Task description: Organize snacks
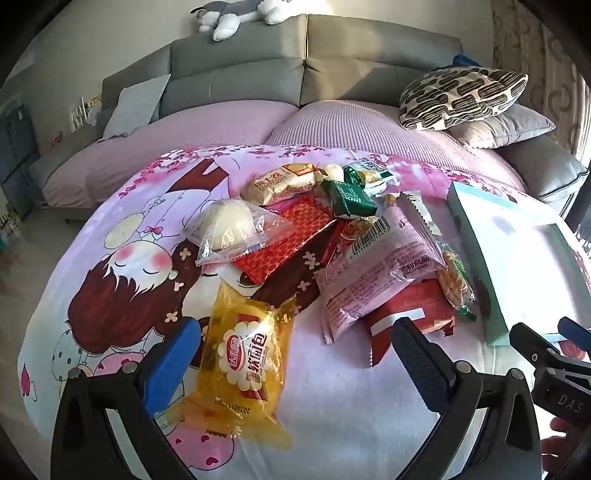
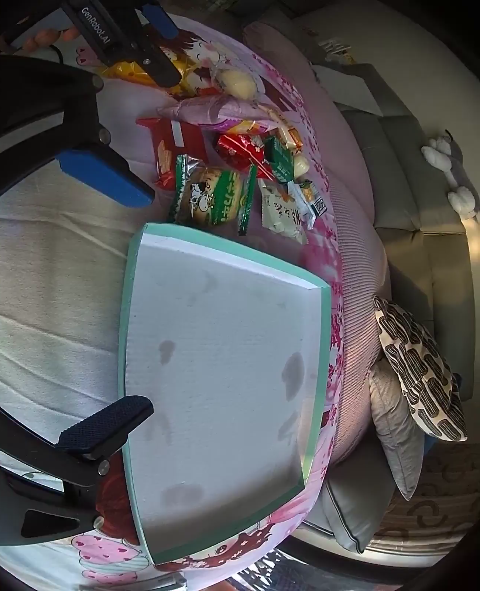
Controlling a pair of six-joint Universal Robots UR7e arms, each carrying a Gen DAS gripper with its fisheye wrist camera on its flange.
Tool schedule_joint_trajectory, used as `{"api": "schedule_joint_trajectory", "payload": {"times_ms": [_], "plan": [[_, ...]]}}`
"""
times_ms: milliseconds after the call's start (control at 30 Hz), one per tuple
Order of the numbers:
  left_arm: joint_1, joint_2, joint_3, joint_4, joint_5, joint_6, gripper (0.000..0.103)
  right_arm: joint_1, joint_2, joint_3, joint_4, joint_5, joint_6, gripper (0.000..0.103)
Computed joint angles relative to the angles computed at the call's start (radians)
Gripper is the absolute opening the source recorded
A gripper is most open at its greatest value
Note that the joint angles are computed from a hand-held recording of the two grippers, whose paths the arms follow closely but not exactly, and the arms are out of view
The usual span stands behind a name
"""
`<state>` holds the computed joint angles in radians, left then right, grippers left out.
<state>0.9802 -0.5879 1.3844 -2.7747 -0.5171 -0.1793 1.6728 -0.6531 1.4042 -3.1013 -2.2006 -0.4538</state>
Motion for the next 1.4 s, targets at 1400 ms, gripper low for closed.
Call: {"api": "schedule_joint_trajectory", "payload": {"times_ms": [1400], "plan": [[0.004,0.006,0.020,-0.146,-0.057,0.081,0.103,0.012,0.012,0.001,-0.016,-0.009,-0.002,0.103]]}}
